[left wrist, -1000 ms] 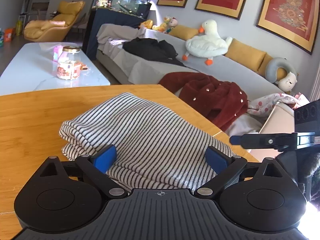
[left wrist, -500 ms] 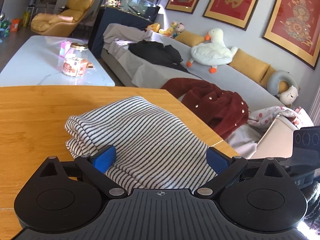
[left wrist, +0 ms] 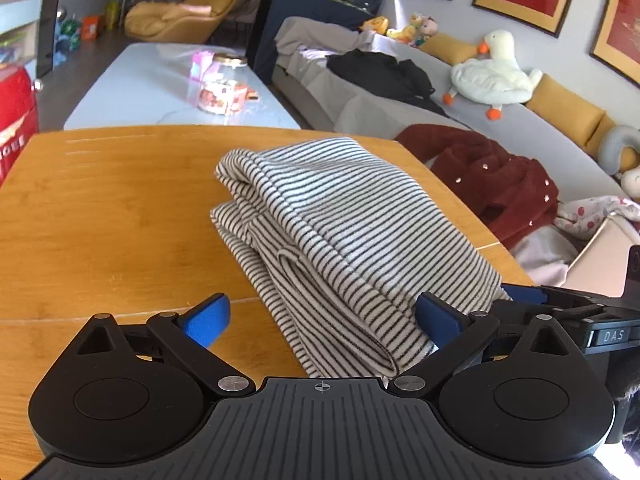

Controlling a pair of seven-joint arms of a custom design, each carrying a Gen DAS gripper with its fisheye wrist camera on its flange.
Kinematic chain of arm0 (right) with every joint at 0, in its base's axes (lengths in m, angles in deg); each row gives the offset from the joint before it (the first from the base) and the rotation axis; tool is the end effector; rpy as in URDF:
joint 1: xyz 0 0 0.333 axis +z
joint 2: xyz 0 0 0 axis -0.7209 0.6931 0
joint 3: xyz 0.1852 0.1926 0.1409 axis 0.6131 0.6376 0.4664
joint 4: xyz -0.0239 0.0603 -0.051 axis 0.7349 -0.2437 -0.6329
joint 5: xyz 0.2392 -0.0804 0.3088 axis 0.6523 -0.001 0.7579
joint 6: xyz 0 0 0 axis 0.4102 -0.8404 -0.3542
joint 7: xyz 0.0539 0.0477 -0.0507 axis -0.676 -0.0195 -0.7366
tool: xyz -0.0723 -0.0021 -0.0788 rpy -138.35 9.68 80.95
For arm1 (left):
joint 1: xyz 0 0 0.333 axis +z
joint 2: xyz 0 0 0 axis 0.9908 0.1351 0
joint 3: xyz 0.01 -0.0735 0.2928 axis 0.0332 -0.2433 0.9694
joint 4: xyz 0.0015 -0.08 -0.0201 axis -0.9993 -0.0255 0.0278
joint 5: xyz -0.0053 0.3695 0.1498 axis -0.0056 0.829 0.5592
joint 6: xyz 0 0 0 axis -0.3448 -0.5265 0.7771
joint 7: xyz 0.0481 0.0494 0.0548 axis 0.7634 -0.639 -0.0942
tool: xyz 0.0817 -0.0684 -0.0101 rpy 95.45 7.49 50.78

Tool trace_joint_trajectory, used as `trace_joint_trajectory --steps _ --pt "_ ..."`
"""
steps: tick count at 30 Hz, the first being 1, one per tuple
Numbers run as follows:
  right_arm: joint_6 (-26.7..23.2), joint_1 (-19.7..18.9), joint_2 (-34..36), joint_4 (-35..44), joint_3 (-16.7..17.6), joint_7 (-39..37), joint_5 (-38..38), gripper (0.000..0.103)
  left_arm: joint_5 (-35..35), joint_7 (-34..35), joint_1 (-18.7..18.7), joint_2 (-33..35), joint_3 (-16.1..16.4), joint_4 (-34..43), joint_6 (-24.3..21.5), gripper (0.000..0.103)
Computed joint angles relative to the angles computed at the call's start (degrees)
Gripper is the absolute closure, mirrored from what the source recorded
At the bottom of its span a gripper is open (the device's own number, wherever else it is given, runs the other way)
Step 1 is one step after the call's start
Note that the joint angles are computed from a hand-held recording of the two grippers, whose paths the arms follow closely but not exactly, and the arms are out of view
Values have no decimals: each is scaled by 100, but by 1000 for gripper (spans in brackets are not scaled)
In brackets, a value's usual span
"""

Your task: Fold clothes

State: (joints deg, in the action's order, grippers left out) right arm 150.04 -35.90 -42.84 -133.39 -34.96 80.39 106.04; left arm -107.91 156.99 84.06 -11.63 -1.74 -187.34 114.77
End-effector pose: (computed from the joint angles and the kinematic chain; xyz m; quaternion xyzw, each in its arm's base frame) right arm 0.6659 0.2204 0.4834 -0.7416 0.4484 -0.0235 0.4983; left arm 0.6074 -0.0245 0.4915 -0.6843 0.5824 -0.3991 0.1826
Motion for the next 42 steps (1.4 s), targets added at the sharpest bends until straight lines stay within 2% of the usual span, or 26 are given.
trace_joint_trajectory --steps 2,5,10,13,16,18,19,22,25,26,30,34,39,42 --pt "222 52 39 59 -48 187 -69 0 -309 246 32 30 -24 26 -52 2" --pt "389 178 252 299 -188 996 -660 0 -730 624 61 55 -62 34 -71 2" --pt "-386 -147 644 811 28 1733 -563 0 -1755 1343 118 78 -85 76 -224 2" --pt "-761 -283 830 1036 205 1677 -283 0 -2189 1713 125 92 -64 99 -314 3" --pt "-1071 -283 1008 1250 279 1577 -222 0 -2537 2081 129 80 -42 115 -420 7" --pt "-1201 -205 1109 1412 265 1563 -388 12 -2777 2355 133 50 -13 117 -539 11" --pt "-1217 -140 1125 1461 241 1555 -532 12 -2824 2429 126 41 7 117 -585 13" --pt "-1126 -87 1004 1394 292 1359 -597 22 -2930 2507 113 59 54 150 -677 17" --pt "-1192 -238 814 1249 433 902 -122 24 -3108 2531 128 128 71 235 -741 18" --pt "-1178 -178 816 1259 363 927 -203 24 -3148 2537 136 150 70 262 -761 18" --pt "-998 97 855 1281 92 1236 -812 25 -3074 2479 129 199 40 292 -758 17" --pt "-709 61 788 1030 186 1040 -778 24 -2384 2046 84 149 36 253 -609 14" --pt "-454 85 684 859 230 712 -768 23 -1373 1304 3 -31 46 156 3 14" --pt "-360 91 653 795 251 605 -703 22 -1391 1374 -25 -65 22 260 332 14"
